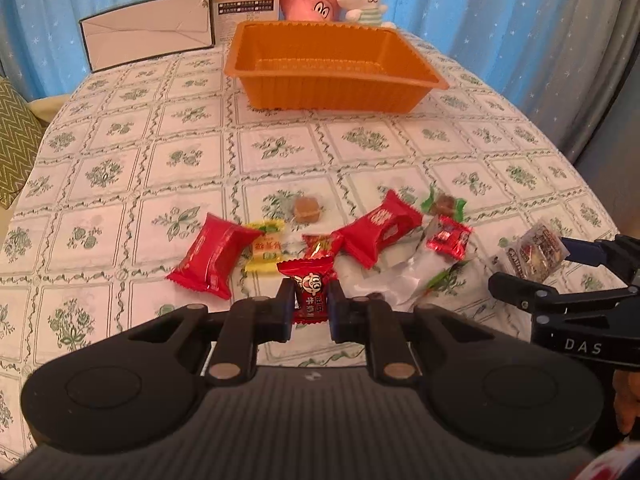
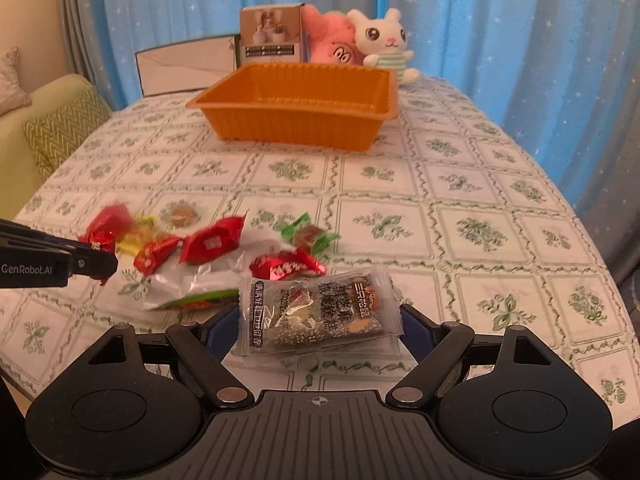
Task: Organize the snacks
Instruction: 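Carry both snacks to the orange tray and open both tools to drop them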
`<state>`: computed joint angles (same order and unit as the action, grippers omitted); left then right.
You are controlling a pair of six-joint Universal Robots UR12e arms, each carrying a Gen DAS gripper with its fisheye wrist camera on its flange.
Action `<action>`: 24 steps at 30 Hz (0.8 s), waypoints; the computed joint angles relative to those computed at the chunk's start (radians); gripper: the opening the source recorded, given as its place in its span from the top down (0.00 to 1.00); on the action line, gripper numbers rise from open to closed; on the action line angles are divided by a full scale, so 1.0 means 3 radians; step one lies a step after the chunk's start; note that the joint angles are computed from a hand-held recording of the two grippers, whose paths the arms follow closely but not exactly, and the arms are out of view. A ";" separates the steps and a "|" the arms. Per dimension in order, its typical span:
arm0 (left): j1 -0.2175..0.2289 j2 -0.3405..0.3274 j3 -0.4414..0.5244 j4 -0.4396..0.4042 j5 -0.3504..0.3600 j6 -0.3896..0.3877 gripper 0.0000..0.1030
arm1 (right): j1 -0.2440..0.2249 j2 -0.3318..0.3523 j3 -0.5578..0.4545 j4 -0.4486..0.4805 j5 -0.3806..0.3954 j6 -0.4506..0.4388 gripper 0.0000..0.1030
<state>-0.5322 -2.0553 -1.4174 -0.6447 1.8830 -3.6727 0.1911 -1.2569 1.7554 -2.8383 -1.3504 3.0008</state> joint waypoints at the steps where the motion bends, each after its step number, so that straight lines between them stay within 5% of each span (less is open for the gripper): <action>1: 0.0002 -0.0011 0.0027 0.0010 -0.0003 0.0009 0.86 | -0.0004 0.0001 -0.0014 -0.0014 0.0010 0.0010 0.19; 7: 0.0047 -0.0116 0.0250 0.0103 -0.0009 0.0148 0.86 | -0.0016 0.0098 -0.0219 -0.0070 0.0104 0.0058 0.19; 16: 0.0238 -0.0416 0.0806 0.0248 -0.0114 0.0360 0.86 | -0.0010 0.0517 -0.0968 -0.0153 0.0237 0.0201 0.19; 24: 0.0407 -0.0746 0.1335 0.0128 -0.0162 0.0515 0.86 | -0.0006 0.0981 -0.1724 0.0193 0.0283 0.0236 0.19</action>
<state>-0.4102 -2.2792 -1.0168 -0.6063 1.8343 -3.5183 0.1894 -0.9626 1.2381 -2.7804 -1.2655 3.0716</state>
